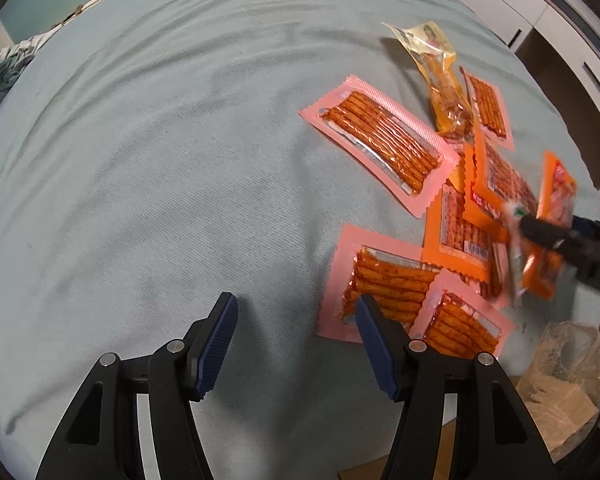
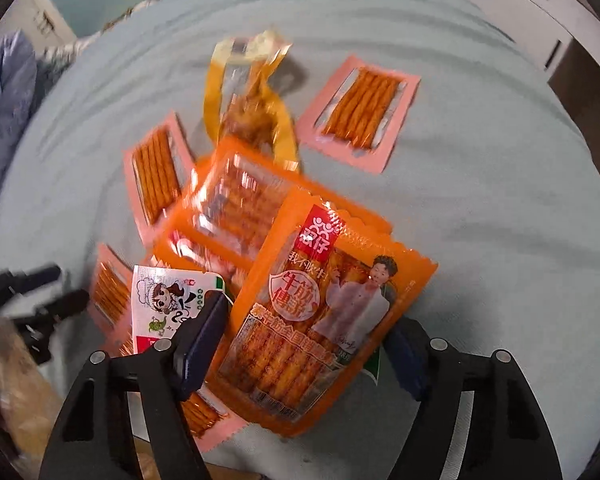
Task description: Organize snacks
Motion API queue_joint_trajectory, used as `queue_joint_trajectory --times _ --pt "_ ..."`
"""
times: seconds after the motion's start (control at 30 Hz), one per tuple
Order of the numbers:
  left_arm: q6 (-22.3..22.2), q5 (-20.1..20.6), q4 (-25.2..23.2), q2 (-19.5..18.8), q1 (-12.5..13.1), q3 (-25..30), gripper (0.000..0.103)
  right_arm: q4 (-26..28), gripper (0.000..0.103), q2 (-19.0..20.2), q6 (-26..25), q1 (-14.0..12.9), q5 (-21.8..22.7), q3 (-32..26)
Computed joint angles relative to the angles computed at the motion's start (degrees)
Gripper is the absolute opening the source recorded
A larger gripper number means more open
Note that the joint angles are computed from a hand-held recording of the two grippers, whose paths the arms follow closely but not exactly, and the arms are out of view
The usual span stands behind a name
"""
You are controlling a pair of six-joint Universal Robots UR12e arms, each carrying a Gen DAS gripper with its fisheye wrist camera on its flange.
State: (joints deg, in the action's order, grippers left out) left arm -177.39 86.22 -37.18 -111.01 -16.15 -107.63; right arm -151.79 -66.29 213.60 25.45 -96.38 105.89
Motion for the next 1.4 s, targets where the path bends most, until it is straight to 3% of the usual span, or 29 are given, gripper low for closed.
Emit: queue_joint_trajectory --times 0.17,0.3,0.5,0.67,0.73,0.8,0.83,0.93,0.97,1.0,1.13,1.23,1.27,1.33,1.4 --pt "0.04 -1.83 -0.28 -0.07 0.70 0.15 0.061 -6.54 0.073 -2.54 4.30 -1.88 2.99 3.35" --pt "2.90 -2.95 -1.81 -0.27 0.37 0.43 0.067 -10.62 0.073 -3.99 7.12 -2.96 5.44 5.55" --pt "5.27 -2.04 -2.18 -1.31 -0.64 1.02 0.081 -12.24 0.073 -4.75 7.69 -2.87 2.59 7.06" --pt "1.75 -3.12 -1.01 -2.64 -0.55 2.32 0.084 -10.03 0.073 -4.96 6.97 -1.43 1.11 5.84" --pt "3.19 -2.21 -0.82 -3.29 -1.12 3.15 0.075 -9.17 0.073 -4.72 6.23 -1.18 0.37 5.23" --pt "5.80 -4.08 -0.64 -3.18 -1.26 3.40 0.036 -8.33 0.073 -4.23 6.23 -0.92 -0.11 4.50" --pt "6.14 -4.84 -1.23 -3.14 -1.30 3.67 0.027 -8.08 0.073 -4.47 6.39 -1.04 -0.02 4.65" --pt "5.41 -3.36 -0.28 -2.92 -1.60 3.48 0.020 -7.10 0.073 -4.39 6.88 -1.13 -0.25 4.07" --pt "4.88 -3.07 0.26 -2.72 -1.49 3.23 0.001 -6.84 0.073 -4.32 6.92 -1.11 -0.43 3.90" --pt "3.91 -2.42 0.70 -2.52 -1.35 3.07 0.000 -6.61 0.073 -4.26 6.95 -1.10 -0.54 3.76" --pt "-0.18 -6.19 0.40 -1.06 1.38 2.40 0.000 -6.69 0.073 -4.17 7.20 -0.79 -1.09 3.62" --pt "0.86 -9.00 -1.43 -0.06 2.45 2.25 0.000 -6.91 0.073 -4.41 7.35 -0.45 -1.73 3.81" --pt "1.89 -11.05 -3.61 0.03 2.84 2.39 0.000 -6.96 0.073 -4.58 7.55 -0.42 -1.68 3.96" --pt "5.52 -16.76 -11.46 -0.30 3.53 3.44 0.017 -7.16 0.073 -4.96 8.02 -0.56 -1.05 4.39" --pt "8.80 -15.84 -14.22 -0.22 2.58 3.48 0.081 -7.25 0.073 -5.24 8.57 -0.60 -0.65 4.76"
